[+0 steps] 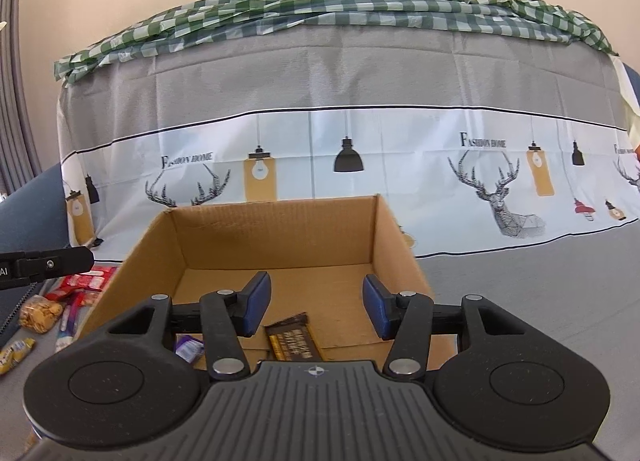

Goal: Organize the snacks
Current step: 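Move both tools back to the snack pile on the sofa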

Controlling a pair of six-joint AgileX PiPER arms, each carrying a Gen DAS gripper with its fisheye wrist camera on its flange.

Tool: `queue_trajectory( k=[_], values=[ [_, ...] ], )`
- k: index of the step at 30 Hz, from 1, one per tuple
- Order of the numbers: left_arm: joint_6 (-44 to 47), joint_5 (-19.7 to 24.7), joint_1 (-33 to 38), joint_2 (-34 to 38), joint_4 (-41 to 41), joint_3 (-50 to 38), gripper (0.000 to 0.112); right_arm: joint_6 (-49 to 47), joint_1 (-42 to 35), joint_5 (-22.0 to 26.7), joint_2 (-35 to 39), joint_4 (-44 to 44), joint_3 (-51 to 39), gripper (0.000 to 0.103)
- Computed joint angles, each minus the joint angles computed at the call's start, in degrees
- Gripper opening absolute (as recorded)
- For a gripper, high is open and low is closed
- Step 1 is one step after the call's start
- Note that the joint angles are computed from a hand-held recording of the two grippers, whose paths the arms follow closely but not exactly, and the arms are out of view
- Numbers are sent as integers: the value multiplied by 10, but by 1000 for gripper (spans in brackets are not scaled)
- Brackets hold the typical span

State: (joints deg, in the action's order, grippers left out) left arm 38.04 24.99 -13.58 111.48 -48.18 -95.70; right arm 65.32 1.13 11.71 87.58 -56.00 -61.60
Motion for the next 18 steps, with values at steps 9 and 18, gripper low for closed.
queue_trajectory(
  k=[9, 18],
  values=[
    [-110, 33, 71, -23, 118, 8, 21, 177, 100, 35, 22, -146, -25, 42],
    [-200, 94, 152, -17, 234, -10, 21, 357, 209, 42, 81, -297, -77, 30]
  ],
)
